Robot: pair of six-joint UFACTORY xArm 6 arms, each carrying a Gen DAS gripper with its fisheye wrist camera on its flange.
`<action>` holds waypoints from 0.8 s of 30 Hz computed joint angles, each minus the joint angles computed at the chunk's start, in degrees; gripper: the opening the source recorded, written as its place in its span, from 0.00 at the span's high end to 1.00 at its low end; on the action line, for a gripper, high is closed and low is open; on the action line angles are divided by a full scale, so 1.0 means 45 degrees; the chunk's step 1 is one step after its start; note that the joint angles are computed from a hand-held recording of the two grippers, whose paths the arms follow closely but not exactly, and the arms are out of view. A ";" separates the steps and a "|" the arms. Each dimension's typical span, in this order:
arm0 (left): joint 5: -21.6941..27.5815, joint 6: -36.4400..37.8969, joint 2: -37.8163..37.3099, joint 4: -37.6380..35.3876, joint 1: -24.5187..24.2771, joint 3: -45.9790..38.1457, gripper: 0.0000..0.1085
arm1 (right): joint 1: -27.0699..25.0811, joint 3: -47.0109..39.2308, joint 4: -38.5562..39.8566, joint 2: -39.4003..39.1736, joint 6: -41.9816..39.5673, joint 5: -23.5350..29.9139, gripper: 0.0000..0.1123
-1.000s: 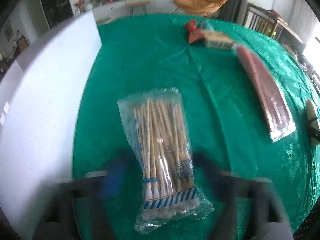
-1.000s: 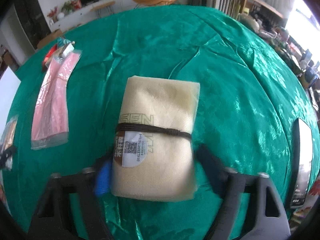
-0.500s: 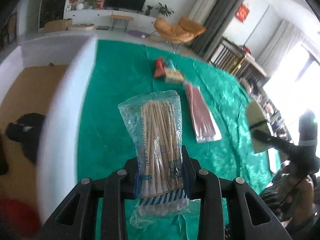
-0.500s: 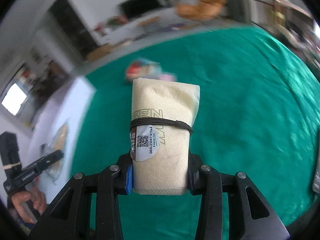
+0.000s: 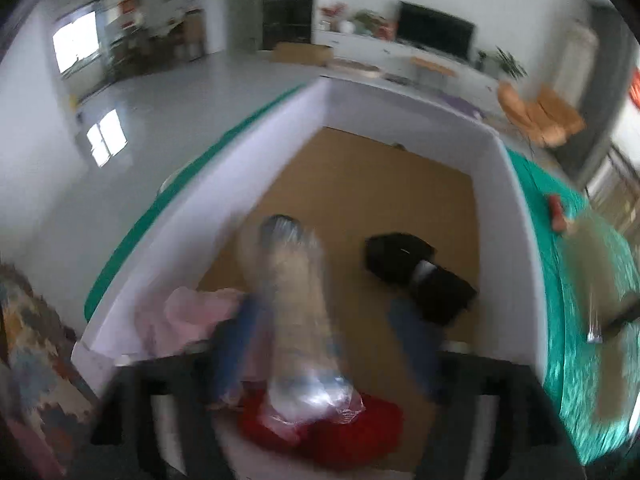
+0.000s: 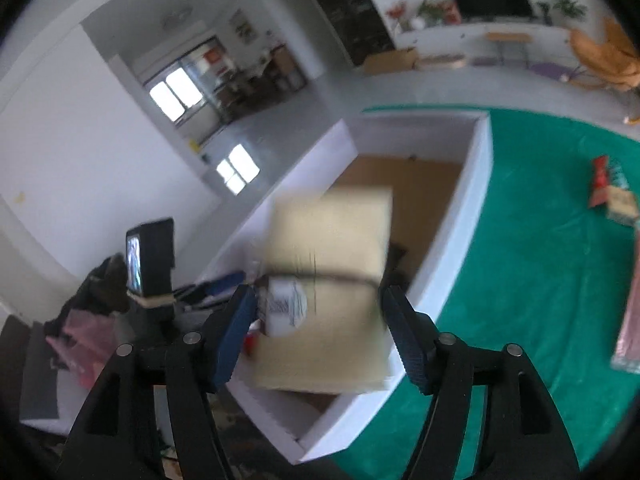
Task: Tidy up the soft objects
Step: 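Carry the swab bag and cream pad into the white box and open both grippers, then bring both open grippers back over the green table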
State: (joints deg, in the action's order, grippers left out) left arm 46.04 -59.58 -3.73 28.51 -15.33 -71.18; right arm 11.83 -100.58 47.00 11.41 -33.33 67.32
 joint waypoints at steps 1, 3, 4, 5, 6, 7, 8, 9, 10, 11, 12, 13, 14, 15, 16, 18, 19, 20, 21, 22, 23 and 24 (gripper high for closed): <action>-0.0282 -0.0741 -0.0198 0.0411 0.0067 0.0317 0.13 | 0.0000 0.0216 0.0031 -0.0115 0.0018 -0.0104 0.38; -0.0372 -0.1379 -0.0334 0.0772 0.0070 0.0487 0.13 | -0.0247 0.0993 0.0155 -0.0609 -0.0145 -0.0611 0.38; -0.0487 -0.1399 -0.0303 0.0787 0.0102 0.0498 0.13 | -0.0411 0.1254 0.0127 -0.0745 -0.0203 -0.0905 0.37; -0.0613 -0.1490 -0.0313 0.0841 0.0034 0.0491 0.13 | -0.0679 0.1364 0.0035 -0.0762 -0.0252 -0.1158 0.36; -0.0816 -0.1488 -0.0263 0.0840 -0.0028 0.0414 0.13 | -0.0938 0.1797 -0.0271 -0.0934 -0.0257 -0.1843 0.35; -0.1021 -0.1430 -0.0071 0.0811 -0.0254 0.0164 0.13 | -0.1142 0.2144 -0.0575 -0.1078 -0.0280 -0.2368 0.35; -0.1261 -0.1275 0.0049 0.0726 -0.0421 0.0014 0.13 | -0.1356 0.2554 -0.0961 -0.1192 -0.0322 -0.2990 0.35; -0.1409 -0.1106 0.0156 0.0610 -0.0660 -0.0207 0.13 | -0.1587 0.3252 -0.1537 -0.1411 -0.0391 -0.3947 0.35; -0.1707 -0.0598 0.0512 0.0240 -0.0871 -0.0691 0.13 | -0.1892 0.4124 -0.2439 -0.1618 -0.0353 -0.5207 0.35; -0.1985 -0.0112 0.0791 -0.0115 -0.1144 -0.1020 0.13 | -0.2139 0.4585 -0.2986 -0.1656 -0.0277 -0.5934 0.35; -0.2249 0.0524 0.1123 -0.0549 -0.1474 -0.1406 0.13 | -0.2632 0.5212 -0.4053 -0.1567 0.0186 -0.6960 0.35; -0.2440 0.1175 0.1419 -0.0985 -0.1846 -0.1770 0.13 | -0.3024 0.5476 -0.4721 -0.1419 0.0582 -0.7489 0.35; -0.2543 0.1736 0.1852 -0.1382 -0.2230 -0.2251 0.13 | -0.3599 0.5746 -0.5633 -0.1171 0.1302 -0.8118 0.35; -0.2642 0.2494 0.2379 -0.1928 -0.2652 -0.2806 0.13 | -0.3974 0.5656 -0.6179 -0.0928 0.1834 -0.8320 0.35; -0.2693 0.3347 0.3016 -0.2553 -0.3065 -0.3462 0.12 | -0.4514 0.5619 -0.7001 -0.0611 0.2712 -0.8692 0.35; -0.2253 0.5346 0.4613 -0.3990 -0.3795 -0.5136 0.12 | -0.5399 0.5104 -0.8202 0.0119 0.4185 -0.8862 0.35; -0.1921 0.6071 0.5232 -0.4516 -0.4006 -0.5846 0.12 | -0.5675 0.4796 -0.8499 0.0395 0.4602 -0.8753 0.35; -0.1546 0.6781 0.6210 -0.5008 -0.4221 -0.6912 0.12 | -0.5893 0.4531 -0.8662 0.0630 0.4872 -0.8675 0.35; -0.0919 0.7207 0.7310 -0.5168 -0.4401 -0.8172 0.12 | -0.6255 0.4148 -0.8554 0.0896 0.4749 -0.8585 0.35; -0.0463 0.7258 0.8022 -0.5075 -0.4500 -0.9048 0.12 | -0.6273 0.4251 -0.8687 0.0834 0.4880 -0.8758 0.35; -0.0002 0.7289 0.8770 -0.4978 -0.4580 -0.9993 0.12 | -0.6289 0.4288 -0.8751 0.0857 0.4888 -0.8958 0.35; 0.0458 0.7308 0.9599 -0.4894 -0.4631 -1.1073 0.12 | -0.6281 0.4461 -0.8724 0.0851 0.4754 -0.9302 0.35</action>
